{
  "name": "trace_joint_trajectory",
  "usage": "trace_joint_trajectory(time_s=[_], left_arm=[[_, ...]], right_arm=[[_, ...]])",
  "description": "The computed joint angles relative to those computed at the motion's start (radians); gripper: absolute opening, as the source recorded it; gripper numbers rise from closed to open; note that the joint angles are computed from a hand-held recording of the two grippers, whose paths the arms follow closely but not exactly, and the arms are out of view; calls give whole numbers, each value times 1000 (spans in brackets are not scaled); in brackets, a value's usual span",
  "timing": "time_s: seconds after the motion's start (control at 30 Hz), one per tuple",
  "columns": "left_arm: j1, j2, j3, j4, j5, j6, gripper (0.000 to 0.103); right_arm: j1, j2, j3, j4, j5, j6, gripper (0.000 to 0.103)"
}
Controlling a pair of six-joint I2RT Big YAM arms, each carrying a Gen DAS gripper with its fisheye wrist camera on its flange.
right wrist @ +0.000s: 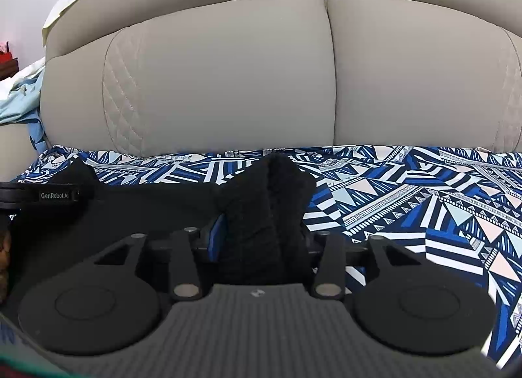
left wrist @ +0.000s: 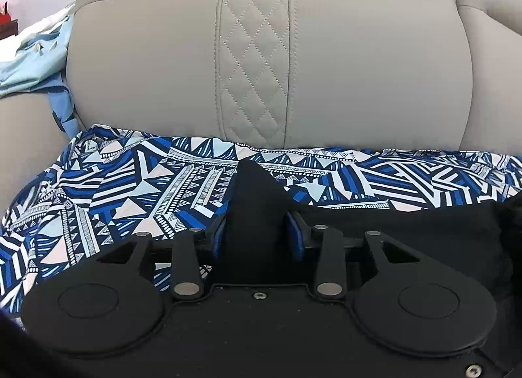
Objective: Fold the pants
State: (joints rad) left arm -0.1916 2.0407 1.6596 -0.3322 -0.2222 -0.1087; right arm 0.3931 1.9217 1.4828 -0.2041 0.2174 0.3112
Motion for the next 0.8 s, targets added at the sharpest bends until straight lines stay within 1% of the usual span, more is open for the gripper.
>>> trace_joint_trajectory(time_s=[0.03, 0.07, 0.1, 0.13, 0.17, 0.23, 0.3, 0.33, 0.47, 0.6, 0.73, 0.8], left_arm=[[-2, 0, 2, -5, -14, 2, 46], [-6, -4, 2, -17, -37, 3, 56], [-10, -10, 0, -30, -57, 4, 61], [-13, -22, -11, -37, -64, 11, 70], [-14, -41, -35, -37, -63, 21, 79], [-15, -78, -85, -28, -40, 44, 85], [-18, -126, -152, -1, -21, 68, 86], [-20, -145, -178, 5, -18, 74, 88], [-24, -223, -282, 31, -2, 76, 88], [-25, -297, -384, 67, 4, 91, 89], [-28, -361, -467, 102, 21, 88, 89], [-32, -395, -513, 135, 33, 79, 93]], right_arm=[[1, -2, 0, -3, 9, 8, 60], [3, -6, -3, -8, 26, 12, 65], [7, -12, -9, -15, 51, 11, 71], [10, -20, -19, -19, 74, 6, 76], [14, -34, -37, -17, 99, -10, 78], [16, -61, -72, -7, 119, -32, 81], [16, -88, -96, -26, 138, -23, 84], [14, -101, -108, -35, 141, -15, 85], [15, -149, -159, -49, 159, -8, 85], [36, -205, -233, -3, 182, -11, 87], [62, -264, -307, 48, 204, -8, 90], [74, -293, -343, 64, 204, 19, 90]])
